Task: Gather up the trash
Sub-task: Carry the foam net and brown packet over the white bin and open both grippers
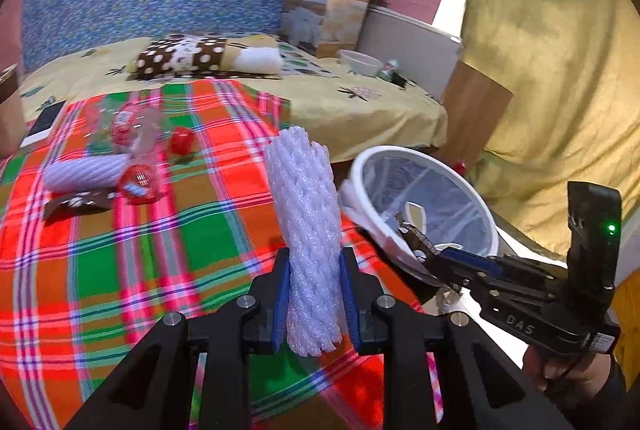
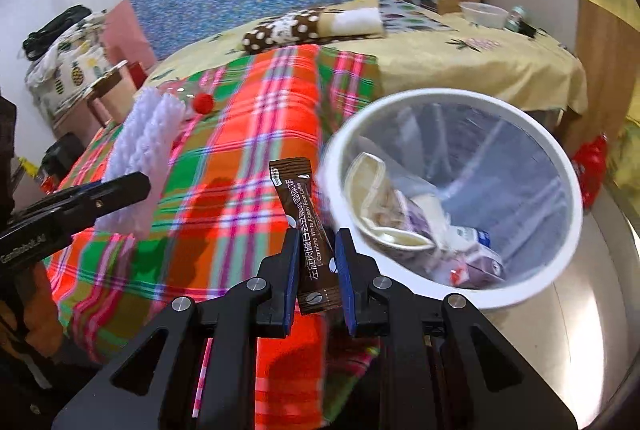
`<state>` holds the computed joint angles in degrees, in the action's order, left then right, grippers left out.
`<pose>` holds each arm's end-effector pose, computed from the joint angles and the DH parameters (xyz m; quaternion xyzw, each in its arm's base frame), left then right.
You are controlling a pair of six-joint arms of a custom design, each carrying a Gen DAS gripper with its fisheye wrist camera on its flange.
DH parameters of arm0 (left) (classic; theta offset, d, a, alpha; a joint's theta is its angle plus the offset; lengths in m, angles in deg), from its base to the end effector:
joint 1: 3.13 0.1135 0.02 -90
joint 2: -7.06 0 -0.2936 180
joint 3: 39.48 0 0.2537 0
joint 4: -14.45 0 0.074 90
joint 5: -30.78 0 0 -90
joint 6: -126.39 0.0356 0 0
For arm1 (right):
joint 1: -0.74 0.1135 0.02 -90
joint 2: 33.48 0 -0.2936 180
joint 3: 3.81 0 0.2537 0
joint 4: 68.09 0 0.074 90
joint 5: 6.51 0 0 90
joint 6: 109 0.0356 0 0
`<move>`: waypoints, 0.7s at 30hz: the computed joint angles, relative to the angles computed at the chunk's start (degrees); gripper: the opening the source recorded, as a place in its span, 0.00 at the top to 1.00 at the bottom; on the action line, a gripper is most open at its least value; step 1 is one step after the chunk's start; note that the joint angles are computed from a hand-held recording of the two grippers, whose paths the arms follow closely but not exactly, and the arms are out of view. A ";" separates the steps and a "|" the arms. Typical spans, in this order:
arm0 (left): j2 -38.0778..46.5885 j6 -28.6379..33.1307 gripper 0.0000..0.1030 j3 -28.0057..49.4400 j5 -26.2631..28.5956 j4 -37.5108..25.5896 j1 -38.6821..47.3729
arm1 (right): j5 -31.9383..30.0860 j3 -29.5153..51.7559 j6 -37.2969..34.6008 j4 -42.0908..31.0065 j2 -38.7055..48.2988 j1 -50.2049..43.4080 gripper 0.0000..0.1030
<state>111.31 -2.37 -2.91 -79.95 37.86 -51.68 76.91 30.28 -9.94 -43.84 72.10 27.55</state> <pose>0.1852 -0.1906 0.0885 0.0077 0.9090 -0.1439 0.3910 0.2245 0.1180 0.0754 -0.1641 0.9153 0.1629 0.3298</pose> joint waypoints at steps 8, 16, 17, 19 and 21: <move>5.17 2.97 0.77 7.14 3.19 -2.07 -0.07 | -1.39 -0.90 -1.88 1.42 0.62 -6.32 0.80; 10.49 5.40 0.77 14.24 6.94 -4.10 0.27 | -2.36 -1.48 -2.99 2.13 0.89 -10.52 0.80; 11.15 5.57 0.77 15.22 7.48 -4.44 0.25 | -2.49 -1.54 -3.05 2.21 0.86 -10.82 0.80; 12.24 6.29 0.77 17.21 8.26 -5.23 0.09 | -3.06 -1.83 -3.54 2.33 0.51 -12.08 0.80; 13.20 6.83 0.77 19.13 8.95 -6.05 -0.04 | -3.59 -2.10 -3.84 2.22 -0.03 -13.22 0.80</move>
